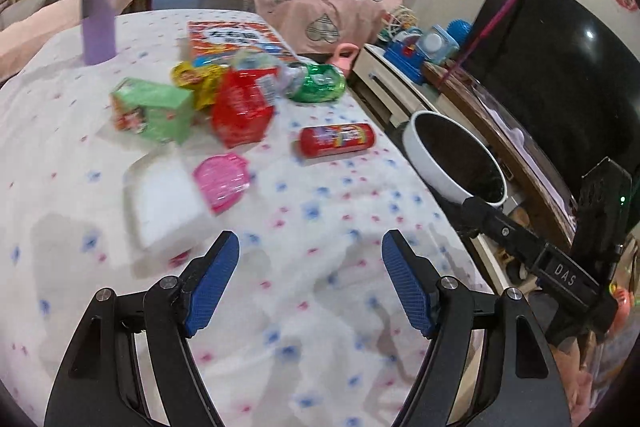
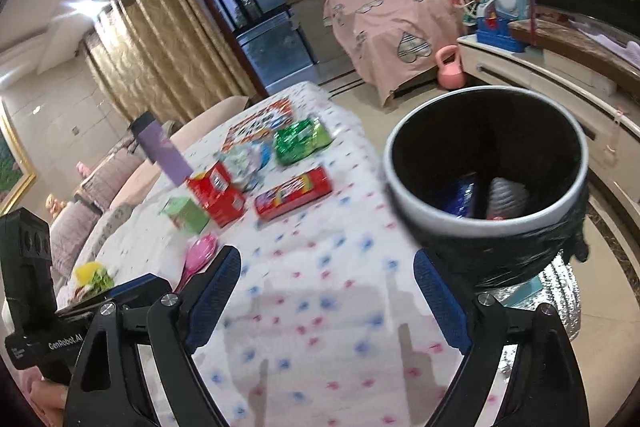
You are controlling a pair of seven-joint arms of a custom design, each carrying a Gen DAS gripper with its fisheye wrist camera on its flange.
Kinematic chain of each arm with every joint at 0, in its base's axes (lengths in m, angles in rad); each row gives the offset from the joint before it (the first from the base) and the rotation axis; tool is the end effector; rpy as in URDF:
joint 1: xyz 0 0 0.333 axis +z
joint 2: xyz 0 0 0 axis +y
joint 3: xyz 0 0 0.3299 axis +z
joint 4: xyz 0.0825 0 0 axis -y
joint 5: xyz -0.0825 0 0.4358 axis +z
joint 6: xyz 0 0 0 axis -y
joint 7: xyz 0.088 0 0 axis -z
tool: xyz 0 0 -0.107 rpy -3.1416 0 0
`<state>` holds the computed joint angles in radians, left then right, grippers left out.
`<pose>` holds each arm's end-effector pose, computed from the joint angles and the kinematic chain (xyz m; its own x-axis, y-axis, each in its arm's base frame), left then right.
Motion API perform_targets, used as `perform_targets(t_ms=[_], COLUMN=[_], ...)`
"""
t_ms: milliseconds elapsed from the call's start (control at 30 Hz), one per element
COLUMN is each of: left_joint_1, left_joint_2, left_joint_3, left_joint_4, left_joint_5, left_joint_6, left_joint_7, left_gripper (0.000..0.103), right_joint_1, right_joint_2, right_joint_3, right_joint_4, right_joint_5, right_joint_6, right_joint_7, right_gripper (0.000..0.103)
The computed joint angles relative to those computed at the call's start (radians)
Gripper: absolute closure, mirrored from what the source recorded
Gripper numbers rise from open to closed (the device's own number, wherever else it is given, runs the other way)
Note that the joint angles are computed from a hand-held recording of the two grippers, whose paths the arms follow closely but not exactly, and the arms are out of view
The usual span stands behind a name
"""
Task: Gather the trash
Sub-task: 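Return to the table and grasp the white foam block with left tool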
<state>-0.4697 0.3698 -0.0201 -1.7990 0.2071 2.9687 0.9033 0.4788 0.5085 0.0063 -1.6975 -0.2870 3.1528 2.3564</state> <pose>0.6472 -0.3591 0.4211 -0.1244 -0.9438 0.3063 -0.7501 -0.1126 -0.6516 0.6685 0.3800 0.3949 0.1629 -0.9053 -0.3923 -0.6792 0.1855 -0.7101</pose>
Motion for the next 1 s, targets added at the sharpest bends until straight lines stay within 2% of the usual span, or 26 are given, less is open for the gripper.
perform_targets(t_ms=[167, 400, 633, 733, 833, 1000], left_joint_1=[-0.006, 0.016, 0.041, 0.081, 0.157, 0.154], left_joint_2=[-0.045, -0.070, -0.059, -0.046, -0.018, 0.018], left_joint_3=[0.032, 0.040, 0.034, -0.001, -0.083, -0.075], left_joint_4=[-0.073, -0.120, -0.106, -0.087, -0.049, 0.005], left_joint_5=[0.012, 0.017, 0.010, -0.026, -0.128, -0.170], left_joint_6=[0.034, 0.050, 0.015, -0.008, -0.046, -0.084], left_joint_7=[-0.047, -0.095, -0.114, -0.089, 0.018, 0.051], left_gripper=[0.027, 0.027, 0.022, 0.020, 0.020, 0.019], right_joint_1=[0.002, 0.000, -0.016, -0.022, -0.039, -0.059], right_joint_2=[0.024, 0.055, 0.105, 0.137, 0.184, 0.298], right_joint_3=[0.026, 0.055, 0.090, 0.101, 0.126, 0.160], right_joint_4=[0.034, 0.084, 0.159, 0.207, 0.281, 0.469], right_joint_5=[-0.002, 0.003, 0.018, 0.025, 0.037, 0.089], right_joint_6=[-0.027, -0.060, -0.097, -0.114, -0.150, -0.270], right_joint_7=[-0.025, -0.063, -0.131, -0.167, -0.229, -0.345], right_gripper=[0.013, 0.013, 0.013, 0.011, 0.007, 0.003])
